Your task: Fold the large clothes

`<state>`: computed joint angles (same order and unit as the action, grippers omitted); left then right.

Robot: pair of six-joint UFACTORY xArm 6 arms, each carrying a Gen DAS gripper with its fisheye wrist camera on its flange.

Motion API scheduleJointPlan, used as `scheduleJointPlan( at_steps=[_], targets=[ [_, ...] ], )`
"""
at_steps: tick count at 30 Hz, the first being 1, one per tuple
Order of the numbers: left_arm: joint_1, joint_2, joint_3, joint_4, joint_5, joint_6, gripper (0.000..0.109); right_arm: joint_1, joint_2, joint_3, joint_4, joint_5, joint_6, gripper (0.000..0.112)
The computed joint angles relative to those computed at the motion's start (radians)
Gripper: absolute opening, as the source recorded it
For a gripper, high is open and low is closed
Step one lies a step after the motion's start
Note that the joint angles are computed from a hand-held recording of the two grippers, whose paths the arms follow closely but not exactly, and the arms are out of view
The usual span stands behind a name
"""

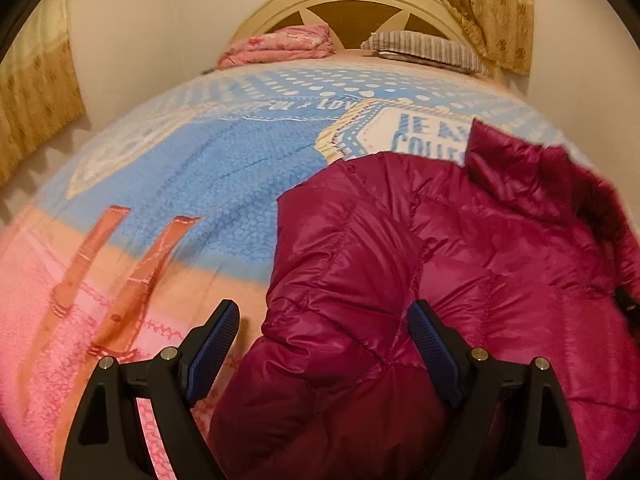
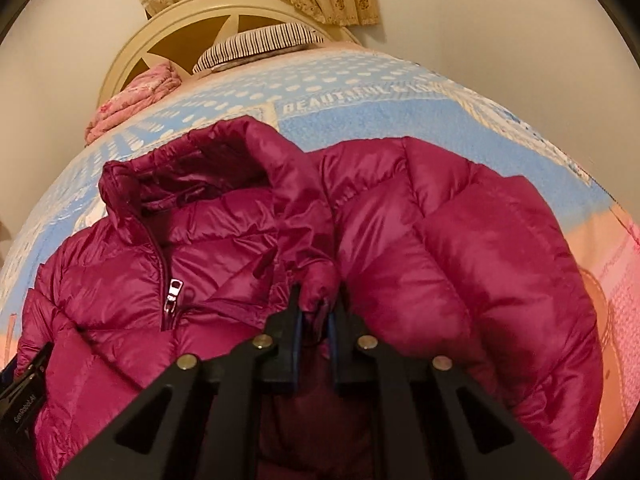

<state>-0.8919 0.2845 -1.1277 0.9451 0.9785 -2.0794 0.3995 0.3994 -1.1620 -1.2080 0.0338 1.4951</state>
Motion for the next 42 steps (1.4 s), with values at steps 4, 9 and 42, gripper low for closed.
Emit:
scheduleJointPlan(
  at_steps=[4,9,42],
  targets=[
    [0.031,-0.127,0.073,0.128,-0.093,-0.113,0.087,-0.017,0.004,-0.006,-0.082,-0.035,0.091,0.012],
    [0.163,-0.062,-0.103,0.092,-0.307,0.166,0.088,-0.037,0.014,-0.026,-0.233,-0.075,0.249,0.012],
    [0.107,0.165,-0.231,-0.037,-0.299,0.218,0.017,-0.057,0.025,-0.067,-0.46,-0.115,0.485,0.012]
  ],
)
